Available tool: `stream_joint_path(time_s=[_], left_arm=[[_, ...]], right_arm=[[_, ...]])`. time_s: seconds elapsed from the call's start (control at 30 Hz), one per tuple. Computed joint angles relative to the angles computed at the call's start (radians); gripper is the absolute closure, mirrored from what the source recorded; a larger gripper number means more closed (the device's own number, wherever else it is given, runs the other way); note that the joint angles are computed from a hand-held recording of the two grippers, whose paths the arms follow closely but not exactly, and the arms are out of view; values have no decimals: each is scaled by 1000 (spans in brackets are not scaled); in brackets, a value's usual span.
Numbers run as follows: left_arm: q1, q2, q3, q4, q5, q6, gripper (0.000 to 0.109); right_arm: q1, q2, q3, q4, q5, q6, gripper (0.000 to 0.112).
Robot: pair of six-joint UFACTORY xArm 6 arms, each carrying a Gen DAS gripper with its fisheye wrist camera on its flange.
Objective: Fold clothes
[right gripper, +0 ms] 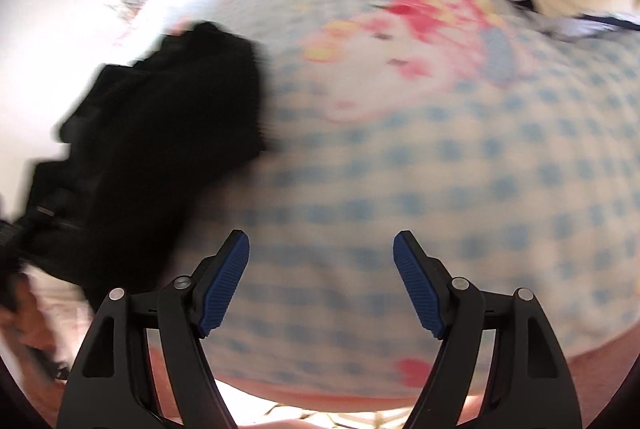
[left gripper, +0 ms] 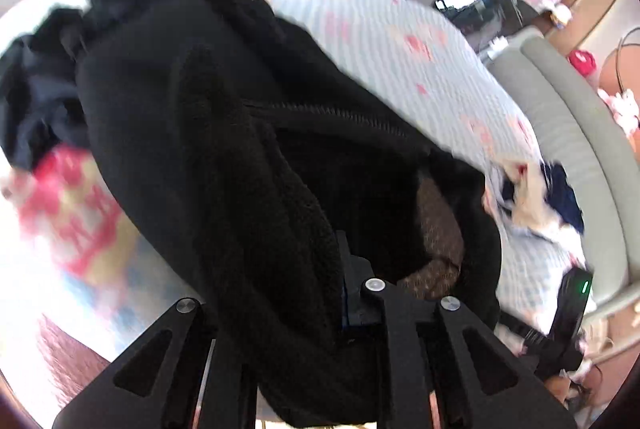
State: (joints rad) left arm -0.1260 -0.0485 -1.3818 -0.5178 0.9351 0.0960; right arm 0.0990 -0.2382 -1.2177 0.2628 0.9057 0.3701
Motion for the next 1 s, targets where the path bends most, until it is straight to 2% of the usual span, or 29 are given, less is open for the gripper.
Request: stream_joint_path(time_s=[0.07,0.13,0.2,0.33,0.4,0.47,0.53,0.57,0.6,0.63,0.7,0.77,0.87,0.93,1.0], left_arm=[[-8,-12,32,-27,11,9,92],[-3,-26,63,-64,20,22,88],[24,-20,73,-121,43,67,63],[1,-9,91,-129,5,78,50],[-76,34,82,-67,-73,7,48],[-114,65,63,-2,-103,-58,48],[-147,93,24,82,-115,-126,59],[-157,95,18,129,-122,-148,81],[-161,89,21,178,-129,-163,87],[-162,82,22,212,-129,-182,87],[-159,68,21,250,-125,-210,90],[-154,50,17,260,-127,-204,90],[-122,39,-9,137,-88,-126,90],[-106,30,-15,81,-66,-91,90],[-100,9,5,64,-63,-68,90]], right_arm=[[7,34,-25,64,-14,-45,28],[19,74,-65,41,11,-40,27],[22,105,-83,34,24,-31,25],[17,159,-94,81,49,-30,19],[34,163,-92,46,50,-52,21],[46,144,-75,25,35,-88,40],[52,120,-51,18,15,-113,75],[49,103,-35,8,0,-105,80],[49,87,-22,-34,-13,-80,87],[50,73,-12,-87,-23,-51,91],[47,47,-3,-209,-25,16,93],[30,25,-1,-280,-20,61,93],[-17,-9,7,-181,-20,24,89],[-44,-30,17,-57,-32,-30,63],[-49,-51,23,38,-39,-86,52]])
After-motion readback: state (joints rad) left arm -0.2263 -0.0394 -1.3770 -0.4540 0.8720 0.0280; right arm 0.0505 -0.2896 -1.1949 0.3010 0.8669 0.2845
